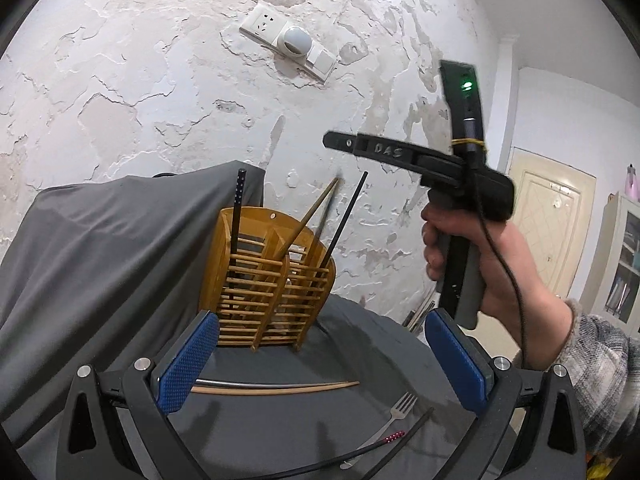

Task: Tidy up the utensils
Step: 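Move the right gripper down and grasp the red-tipped black chopstick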

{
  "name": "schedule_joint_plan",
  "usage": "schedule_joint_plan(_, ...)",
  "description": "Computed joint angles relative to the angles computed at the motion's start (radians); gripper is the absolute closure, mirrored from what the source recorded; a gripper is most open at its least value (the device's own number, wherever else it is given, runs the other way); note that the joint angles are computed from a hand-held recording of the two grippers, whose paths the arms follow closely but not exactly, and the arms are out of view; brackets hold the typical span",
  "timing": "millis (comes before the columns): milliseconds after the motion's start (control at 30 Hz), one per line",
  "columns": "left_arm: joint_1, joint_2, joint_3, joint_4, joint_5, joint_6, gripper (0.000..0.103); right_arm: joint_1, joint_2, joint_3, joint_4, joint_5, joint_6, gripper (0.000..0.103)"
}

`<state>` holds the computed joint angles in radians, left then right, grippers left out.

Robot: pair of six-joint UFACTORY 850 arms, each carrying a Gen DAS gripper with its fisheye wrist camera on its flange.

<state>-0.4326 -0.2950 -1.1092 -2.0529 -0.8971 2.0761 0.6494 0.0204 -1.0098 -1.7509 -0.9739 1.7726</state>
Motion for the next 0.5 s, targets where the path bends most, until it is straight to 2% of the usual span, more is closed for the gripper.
schedule_joint_plan(33,0.0,0.001,0.002,-0.005,0.003,0.006,0.0,0.002,0.0,-0.002,-0.006,-0.005,-0.01,0.039)
schedule_joint_plan(133,-0.006,0.005,0.006,-0.024,0.021,0.033,0.0,0.038,0.013,0.012,-0.018,-0.058,-0.051,0.039)
schedule_joint_plan(200,-0.005,0.004,0.004,-0.025,0.032,0.038,0.0,0.061,0.049,0.045,-0.008,-0.045,-0.05,0.039)
schedule_joint_plan(267,-0.002,0.0,0.0,-0.027,0.039,0.035,0.0,0.078,0.1,0.093,0.025,0.006,-0.047,0.039)
schedule_joint_plan(367,0.011,-0.004,-0.001,-0.045,0.032,0.019,0.0,0.084,0.188,0.189,0.125,0.157,-0.08,0.039)
schedule_joint_plan(467,0.027,-0.004,0.003,-0.077,0.018,0.01,0.0,0.019,0.24,0.272,0.37,0.429,-0.271,0.039)
schedule_joint_plan(500,0.032,-0.005,0.003,-0.085,0.015,0.004,0.0,-0.003,0.244,0.284,0.473,0.488,-0.376,0.044)
